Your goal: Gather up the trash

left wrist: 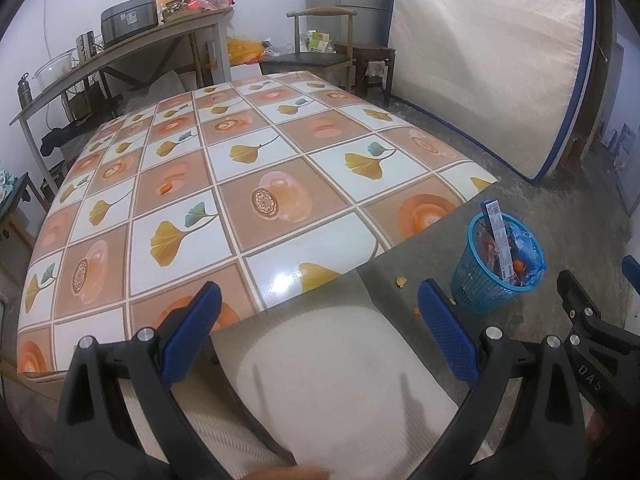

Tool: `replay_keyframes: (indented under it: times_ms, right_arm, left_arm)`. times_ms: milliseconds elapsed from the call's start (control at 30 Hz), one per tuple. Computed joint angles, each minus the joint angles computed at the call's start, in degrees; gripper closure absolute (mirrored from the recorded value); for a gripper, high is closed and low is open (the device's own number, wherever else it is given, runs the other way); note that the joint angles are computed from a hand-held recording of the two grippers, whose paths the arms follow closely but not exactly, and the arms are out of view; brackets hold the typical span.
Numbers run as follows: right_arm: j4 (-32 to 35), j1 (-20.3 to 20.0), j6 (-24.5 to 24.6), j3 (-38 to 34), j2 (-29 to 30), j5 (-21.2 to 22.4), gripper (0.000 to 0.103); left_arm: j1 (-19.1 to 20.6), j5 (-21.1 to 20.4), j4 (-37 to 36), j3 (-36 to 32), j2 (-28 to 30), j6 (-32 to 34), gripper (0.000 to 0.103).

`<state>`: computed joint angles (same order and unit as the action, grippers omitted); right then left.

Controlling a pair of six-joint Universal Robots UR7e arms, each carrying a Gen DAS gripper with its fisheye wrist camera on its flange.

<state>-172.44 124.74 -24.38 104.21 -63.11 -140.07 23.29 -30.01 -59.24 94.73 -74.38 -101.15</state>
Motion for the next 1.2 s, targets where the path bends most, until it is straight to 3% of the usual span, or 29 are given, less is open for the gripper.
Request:
replay_keyframes:
  times_ms: [1200]
  right_arm:
    - [0.49, -0.07, 0.47, -0.36, -0.10, -0.25, 0.006]
  left_arm:
    - [0.22, -0.41, 0.80, -0.83, 0.70, -0.90, 0.008]
